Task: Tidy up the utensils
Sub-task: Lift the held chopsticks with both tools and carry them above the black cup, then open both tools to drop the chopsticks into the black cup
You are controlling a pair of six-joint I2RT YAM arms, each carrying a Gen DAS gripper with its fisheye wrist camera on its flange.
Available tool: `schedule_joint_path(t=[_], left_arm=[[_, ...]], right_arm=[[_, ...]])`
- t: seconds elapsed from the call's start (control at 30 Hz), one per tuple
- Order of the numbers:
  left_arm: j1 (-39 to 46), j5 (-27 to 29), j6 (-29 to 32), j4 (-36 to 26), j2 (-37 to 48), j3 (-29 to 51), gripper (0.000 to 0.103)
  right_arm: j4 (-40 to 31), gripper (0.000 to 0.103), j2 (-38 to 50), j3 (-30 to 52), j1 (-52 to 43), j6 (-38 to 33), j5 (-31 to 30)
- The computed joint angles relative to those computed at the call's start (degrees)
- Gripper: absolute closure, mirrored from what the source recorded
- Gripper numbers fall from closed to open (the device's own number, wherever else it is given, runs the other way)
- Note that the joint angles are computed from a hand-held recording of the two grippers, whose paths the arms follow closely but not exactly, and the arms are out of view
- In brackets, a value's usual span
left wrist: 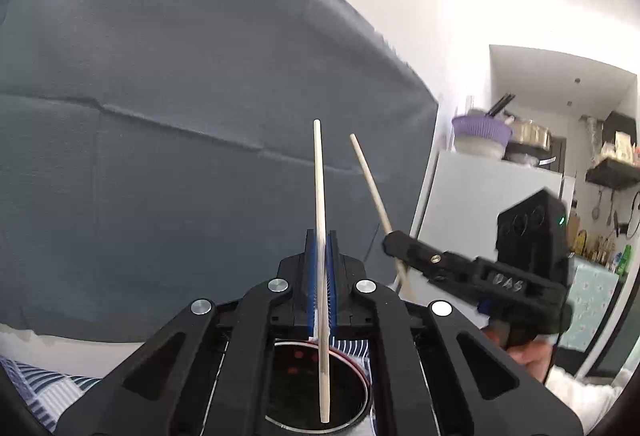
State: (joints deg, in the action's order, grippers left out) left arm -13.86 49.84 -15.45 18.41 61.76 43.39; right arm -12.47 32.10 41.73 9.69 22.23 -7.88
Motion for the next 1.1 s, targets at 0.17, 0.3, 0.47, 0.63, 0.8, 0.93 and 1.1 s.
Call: schedule_joint_path(t=[0.17,0.3,0.47,0.63,0.8,0.93,1.1], left_arm=[[-1.74,-2.41,-0.74,9.78,-0.11,-5.71,0.098],[-2.76,-4.45,-2.52,19.98,0.05,-10.72,0.098],[-5.16,-7.36,-2.91,27.86,3.57,-13.98,0.098],[-6.39,-8.28,-0.58,24.45,5.03,-13.36,0.098],[-4.39,-7.19,3.85,18.25,3.89,-13.05,0.098],[-3.31,-7.30,8.58,9.29,0.22,-12.15,0.098],[-2.79,-8.12,12.71,0.47,-3.36,-11.16,0.098]], right_arm=[[13.40,0.098,1.71,-7.30,-1.63,2.44,-2.04],[22.76,0.098,2.92,-11.97,-0.44,2.37,-1.25],[29.72,0.098,4.19,-16.26,0.18,1.80,-0.67],[26.51,0.098,3.08,-16.82,-0.96,1.19,-2.52],[17.89,0.098,0.40,-15.39,0.48,-3.47,-2.07],[9.88,0.098,-2.22,-13.29,1.37,-7.64,-2.47],[1.90,0.096,-2.31,-10.09,6.40,-12.19,2.23]])
